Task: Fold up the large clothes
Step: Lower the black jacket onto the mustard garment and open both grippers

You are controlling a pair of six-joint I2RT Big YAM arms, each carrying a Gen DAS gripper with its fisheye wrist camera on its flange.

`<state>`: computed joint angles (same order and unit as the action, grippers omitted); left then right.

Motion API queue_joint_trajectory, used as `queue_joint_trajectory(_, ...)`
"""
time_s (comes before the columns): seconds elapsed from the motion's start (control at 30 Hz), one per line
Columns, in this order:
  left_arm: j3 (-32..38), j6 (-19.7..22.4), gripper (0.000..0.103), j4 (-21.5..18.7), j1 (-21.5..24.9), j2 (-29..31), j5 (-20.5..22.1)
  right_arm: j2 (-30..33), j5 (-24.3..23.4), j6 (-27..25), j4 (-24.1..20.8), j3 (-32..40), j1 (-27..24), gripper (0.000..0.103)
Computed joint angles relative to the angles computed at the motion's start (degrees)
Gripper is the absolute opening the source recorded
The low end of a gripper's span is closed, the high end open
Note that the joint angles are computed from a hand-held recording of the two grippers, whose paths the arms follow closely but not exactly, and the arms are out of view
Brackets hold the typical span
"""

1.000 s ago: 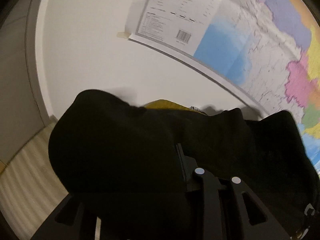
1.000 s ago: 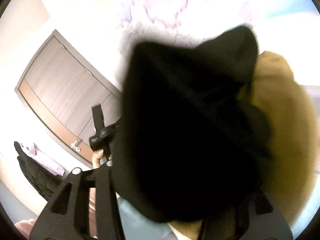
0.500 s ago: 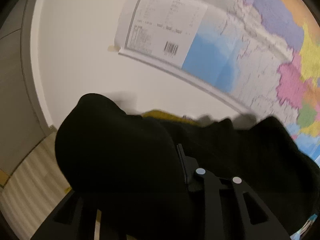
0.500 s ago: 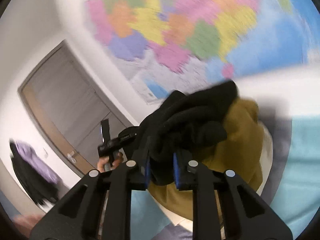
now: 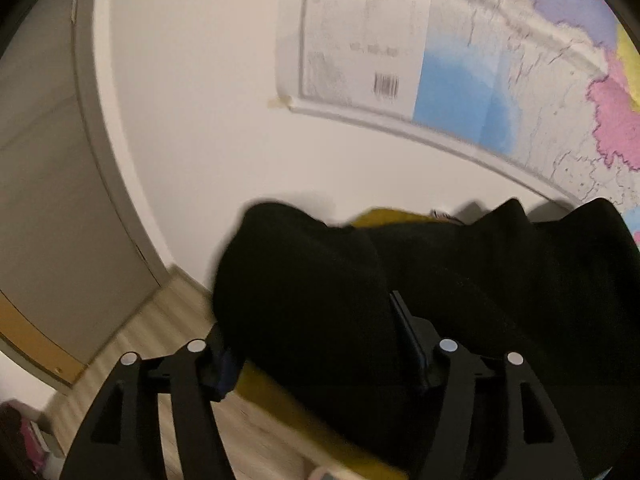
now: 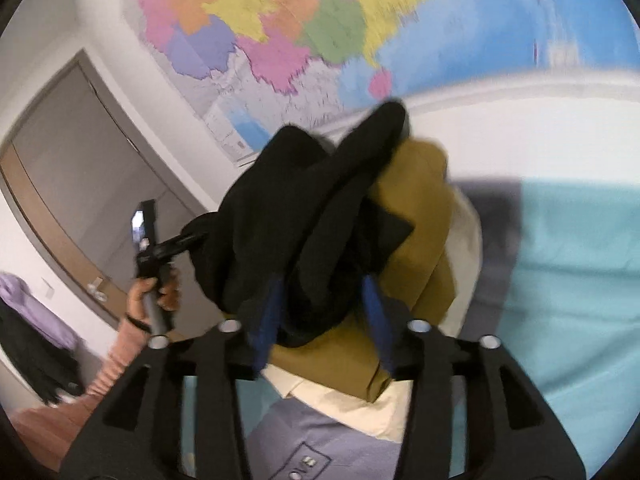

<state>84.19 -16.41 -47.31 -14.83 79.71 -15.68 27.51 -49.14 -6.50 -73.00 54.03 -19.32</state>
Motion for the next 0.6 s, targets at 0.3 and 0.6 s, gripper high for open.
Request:
queue_joint_trajectory(0.3, -5.58, 4.06, 0.075, 6.73, -2.11, -8.97, 3.19, 0.65, 18.48, 9.91, 12.97, 6.59, 19.24, 0.058)
queue_joint_trajectory(0.6, -6.11, 3.97, 0.078, 6.35, -5.85, -2.58, 5.54, 12.58, 24.11, 12.28, 14.27, 6.42, 27.42, 0.051)
